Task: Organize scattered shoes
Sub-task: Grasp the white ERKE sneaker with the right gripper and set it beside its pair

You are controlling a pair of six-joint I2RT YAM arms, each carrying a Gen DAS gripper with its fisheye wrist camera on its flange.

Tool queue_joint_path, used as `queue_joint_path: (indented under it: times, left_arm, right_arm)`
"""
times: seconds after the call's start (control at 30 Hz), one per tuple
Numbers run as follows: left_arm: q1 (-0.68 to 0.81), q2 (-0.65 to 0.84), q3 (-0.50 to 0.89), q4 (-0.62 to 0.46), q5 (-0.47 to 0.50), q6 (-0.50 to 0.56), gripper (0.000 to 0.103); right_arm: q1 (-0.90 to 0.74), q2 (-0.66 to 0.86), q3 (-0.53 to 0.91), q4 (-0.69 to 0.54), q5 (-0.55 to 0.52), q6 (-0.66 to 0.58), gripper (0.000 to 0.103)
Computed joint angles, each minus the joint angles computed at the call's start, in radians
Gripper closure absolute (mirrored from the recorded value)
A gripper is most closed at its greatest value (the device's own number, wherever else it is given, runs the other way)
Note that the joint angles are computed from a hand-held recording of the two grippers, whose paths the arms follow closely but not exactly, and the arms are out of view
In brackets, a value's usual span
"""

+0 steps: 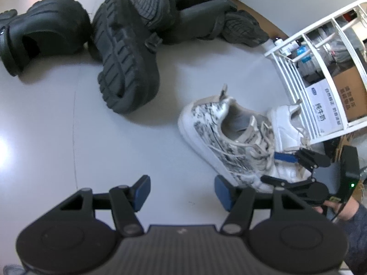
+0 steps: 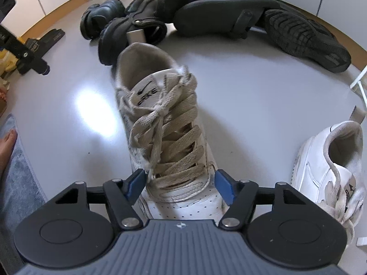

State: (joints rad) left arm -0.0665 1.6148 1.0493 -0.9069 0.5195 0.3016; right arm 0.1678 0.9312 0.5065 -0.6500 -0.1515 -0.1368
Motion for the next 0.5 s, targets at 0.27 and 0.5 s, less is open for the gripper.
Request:
queue_joint_path:
  times: [0.27, 0.5]
  left_arm:
    - [-0.002, 0.007, -0.006, -0.001, -0.017, -0.006, 0.037]
    - [-0.008, 0.002, -0.015, 0.004, -0.012, 0.008, 0.037]
  right_arm:
    - [-0.021, 0.151, 0.018, 0.15, -0.046, -0.043, 0.007]
    - [-0.029, 0.211, -0.003, 0.206, -0.1, 0.028, 0.015]
